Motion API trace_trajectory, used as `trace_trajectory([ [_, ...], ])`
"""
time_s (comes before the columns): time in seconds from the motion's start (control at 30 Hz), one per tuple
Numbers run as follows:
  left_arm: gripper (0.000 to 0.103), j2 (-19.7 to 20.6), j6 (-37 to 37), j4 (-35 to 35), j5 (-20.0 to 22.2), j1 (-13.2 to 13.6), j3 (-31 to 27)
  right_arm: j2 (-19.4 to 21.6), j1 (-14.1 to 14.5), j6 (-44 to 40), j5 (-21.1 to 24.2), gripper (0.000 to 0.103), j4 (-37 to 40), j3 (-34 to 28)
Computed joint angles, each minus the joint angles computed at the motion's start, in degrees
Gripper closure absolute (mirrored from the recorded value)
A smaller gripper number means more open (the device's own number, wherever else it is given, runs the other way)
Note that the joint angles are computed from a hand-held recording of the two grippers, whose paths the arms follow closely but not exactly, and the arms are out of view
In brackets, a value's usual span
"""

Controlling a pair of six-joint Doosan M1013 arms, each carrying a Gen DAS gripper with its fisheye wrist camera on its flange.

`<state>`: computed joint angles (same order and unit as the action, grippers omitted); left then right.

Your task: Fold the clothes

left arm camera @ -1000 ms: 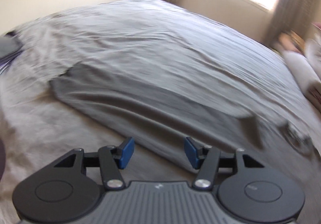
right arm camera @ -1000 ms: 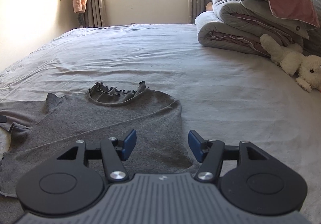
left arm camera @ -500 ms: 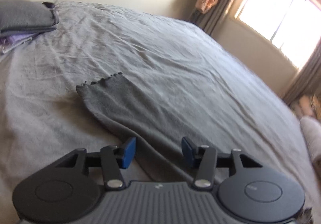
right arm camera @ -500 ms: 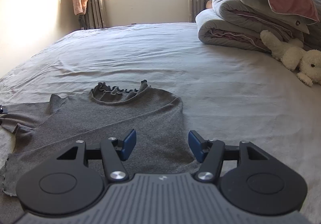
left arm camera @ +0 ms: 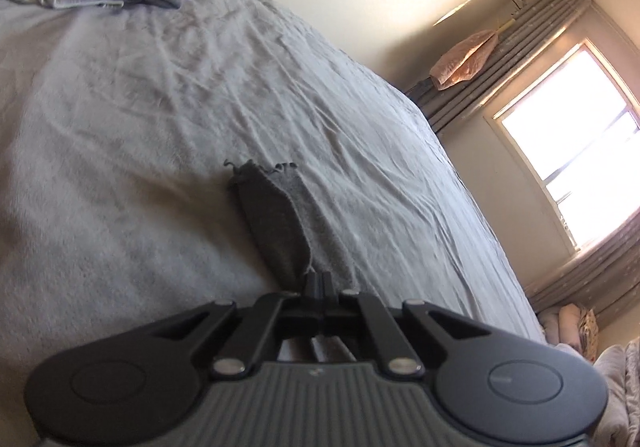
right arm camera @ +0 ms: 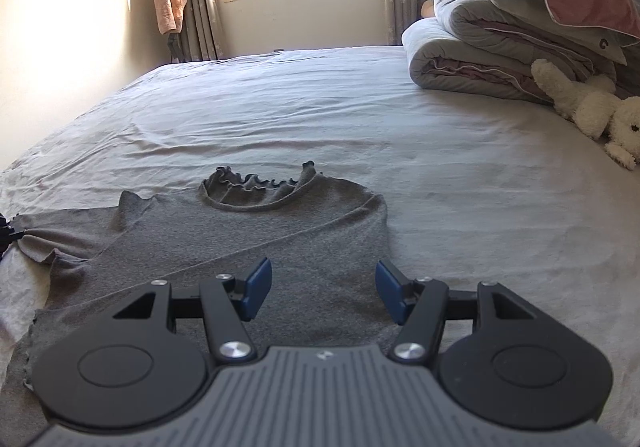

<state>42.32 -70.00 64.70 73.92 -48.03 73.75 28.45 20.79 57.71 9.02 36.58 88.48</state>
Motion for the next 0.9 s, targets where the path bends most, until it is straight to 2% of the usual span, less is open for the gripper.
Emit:
trace_trajectory([
  [0.33,0.103,0.0,1.8,6.1,1.0,-0.8,-1.6,-0.1,0.2,-4.8,0.1,0.041,5.0,0.1],
  [0.43,0.101,0.2,5.2,2.5,1.7,-0.7,-3.2,-0.2,0.1,-5.8,0.2,0.041,6.2,0.1],
  [0.47,0.097,0.5,7.1,0.1,3.0,-0.6,-4.2,-0.2,0.1,-6.1,0.3,0.041,6.5,0.1],
  [0.5,0.088,1.1,9.5,-2.6,4.9,-0.4,-5.6,-0.2,0.1,-6.4,0.3,0.041,6.9,0.1],
  [0.53,0.072,1.7,12.1,-4.8,7.1,-0.4,-7.1,-0.2,0.1,-6.7,0.3,0.041,7.2,0.1],
  [0.57,0.062,2.4,14.8,-6.7,9.6,-0.4,-8.5,-0.2,0.1,-7.0,0.4,0.04,7.5,0.1],
  [0.6,0.048,3.1,17.1,-8.1,11.9,-0.4,-9.8,-0.2,0.1,-7.3,0.4,0.04,7.9,0.1],
  [0.63,0.042,3.7,18.9,-9.1,13.4,-0.2,-10.8,-0.2,0.0,-7.9,0.5,0.04,8.5,0.1],
  [0.77,0.04,4.4,24.9,-11.1,14.5,0.3,-11.9,-0.2,0.0,-8.9,0.7,0.039,9.2,0.1],
  [0.9,0.044,4.8,25.7,-9.5,14.2,0.3,-11.7,-0.1,0.0,-8.8,1.1,0.039,9.2,0.0],
])
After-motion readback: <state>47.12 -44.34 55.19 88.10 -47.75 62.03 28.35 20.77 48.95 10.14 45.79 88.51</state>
